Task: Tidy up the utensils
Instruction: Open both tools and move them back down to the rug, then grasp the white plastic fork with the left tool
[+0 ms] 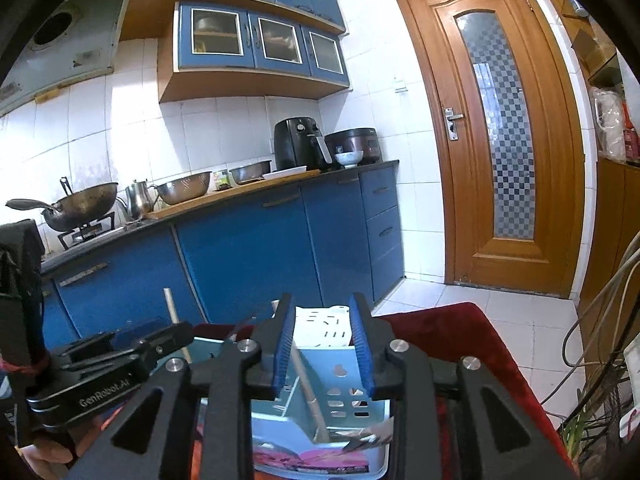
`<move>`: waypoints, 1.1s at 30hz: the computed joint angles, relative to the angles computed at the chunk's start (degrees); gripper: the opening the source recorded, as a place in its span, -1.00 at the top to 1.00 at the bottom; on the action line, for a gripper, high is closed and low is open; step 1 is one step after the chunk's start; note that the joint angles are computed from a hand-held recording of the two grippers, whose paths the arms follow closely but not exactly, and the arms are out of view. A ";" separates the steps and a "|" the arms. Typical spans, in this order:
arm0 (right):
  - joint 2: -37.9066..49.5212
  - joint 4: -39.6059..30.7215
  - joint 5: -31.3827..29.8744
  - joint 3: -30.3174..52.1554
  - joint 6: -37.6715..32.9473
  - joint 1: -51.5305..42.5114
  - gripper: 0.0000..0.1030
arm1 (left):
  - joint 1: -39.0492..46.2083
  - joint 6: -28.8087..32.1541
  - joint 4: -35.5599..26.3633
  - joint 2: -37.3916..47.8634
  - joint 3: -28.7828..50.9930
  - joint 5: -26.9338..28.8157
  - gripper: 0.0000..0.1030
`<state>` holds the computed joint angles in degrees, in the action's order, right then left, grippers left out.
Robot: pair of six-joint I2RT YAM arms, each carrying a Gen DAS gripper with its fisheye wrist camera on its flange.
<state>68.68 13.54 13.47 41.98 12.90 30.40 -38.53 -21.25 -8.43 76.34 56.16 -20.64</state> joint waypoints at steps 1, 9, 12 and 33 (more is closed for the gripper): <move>-0.74 -0.79 0.25 -0.08 0.14 0.38 0.39 | -0.17 -0.35 -1.01 -0.48 0.12 -0.11 0.08; -7.11 -9.96 3.19 -0.64 2.38 4.49 0.31 | -2.64 -4.39 -9.90 -5.11 -0.43 -2.56 0.04; -9.87 -13.56 4.84 -1.49 3.44 6.67 0.31 | -4.05 -6.16 -13.04 -6.80 -1.20 -3.41 0.04; -22.35 -31.61 9.50 -8.82 14.50 15.57 0.10 | -12.20 -18.64 -29.00 -12.24 -6.08 -0.33 0.03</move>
<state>46.33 -18.07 22.97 33.17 27.40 45.98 -50.74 -39.89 -37.42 64.11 50.09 -20.98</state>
